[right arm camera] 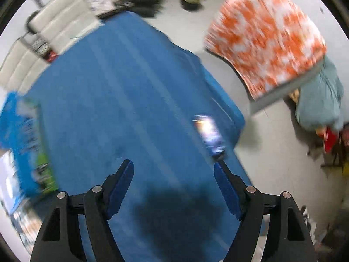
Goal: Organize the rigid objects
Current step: 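Move the right gripper to the small printed can and grasp it, then carry the printed can into the blue box and open the right gripper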
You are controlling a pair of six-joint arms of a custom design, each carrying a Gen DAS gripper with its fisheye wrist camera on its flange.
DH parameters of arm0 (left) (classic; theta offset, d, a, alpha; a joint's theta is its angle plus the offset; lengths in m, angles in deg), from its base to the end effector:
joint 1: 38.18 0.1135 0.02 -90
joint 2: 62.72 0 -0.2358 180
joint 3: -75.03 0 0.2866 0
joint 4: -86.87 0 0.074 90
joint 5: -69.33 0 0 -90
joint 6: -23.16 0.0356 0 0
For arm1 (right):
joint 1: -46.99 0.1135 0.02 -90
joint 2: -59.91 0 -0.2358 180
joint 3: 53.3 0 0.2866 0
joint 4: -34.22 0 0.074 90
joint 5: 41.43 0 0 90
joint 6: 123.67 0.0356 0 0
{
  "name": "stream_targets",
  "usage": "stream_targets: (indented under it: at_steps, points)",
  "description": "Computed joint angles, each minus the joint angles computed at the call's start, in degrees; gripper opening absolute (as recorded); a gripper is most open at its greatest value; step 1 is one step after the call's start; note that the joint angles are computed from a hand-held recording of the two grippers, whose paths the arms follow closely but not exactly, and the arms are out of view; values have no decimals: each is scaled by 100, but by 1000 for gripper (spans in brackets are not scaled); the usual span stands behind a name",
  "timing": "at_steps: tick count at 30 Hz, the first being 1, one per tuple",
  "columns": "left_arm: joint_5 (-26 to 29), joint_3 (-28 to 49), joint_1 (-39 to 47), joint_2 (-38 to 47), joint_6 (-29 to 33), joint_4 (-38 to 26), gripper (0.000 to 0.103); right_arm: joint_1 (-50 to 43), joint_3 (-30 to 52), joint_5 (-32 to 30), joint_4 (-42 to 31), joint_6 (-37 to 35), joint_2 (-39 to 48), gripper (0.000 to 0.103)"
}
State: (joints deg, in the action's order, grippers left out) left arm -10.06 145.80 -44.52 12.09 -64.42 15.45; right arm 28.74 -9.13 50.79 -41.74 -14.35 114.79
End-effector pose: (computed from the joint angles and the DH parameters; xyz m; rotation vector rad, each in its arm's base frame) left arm 0.2691 -0.0365 0.2154 0.2541 2.8706 -0.2800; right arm 0.1632 -0.0553 0.1437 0.9943 2.9178 -0.0589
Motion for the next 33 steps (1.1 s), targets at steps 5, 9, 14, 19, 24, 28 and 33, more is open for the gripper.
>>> stream_targets:
  at_steps: [5, 9, 14, 19, 24, 28, 33]
  points:
    - [-619, -127, -1831, 490, -1075, 694, 101, -1276, 42, -294, 1174, -1261, 1905, 63]
    - [-779, 56, -2347, 949, -1485, 737, 101, -1003, -31, -14, 1566, -1425, 2029, 45]
    - [-1026, 31, -2502, 861, -1542, 644, 101, -50, -148, 227, 1082, -1053, 1617, 27]
    - [-1484, -302, -2337, 237, -1346, 572, 101, 1408, -193, -341, 205, 153, 324, 27]
    - [-1564, -552, -1422, -683, -654, 274, 101, 3625, 1111, -613, -148, 1866, 3, 27]
    - [-1061, -340, 323, -1196, 410, -205, 101, 5224, 2698, -335, 211, 2690, 1073, 27]
    - [-588, 192, 2308, -827, 1478, -265, 101, 6059, 4061, -220, 817, 2984, 2905, 27]
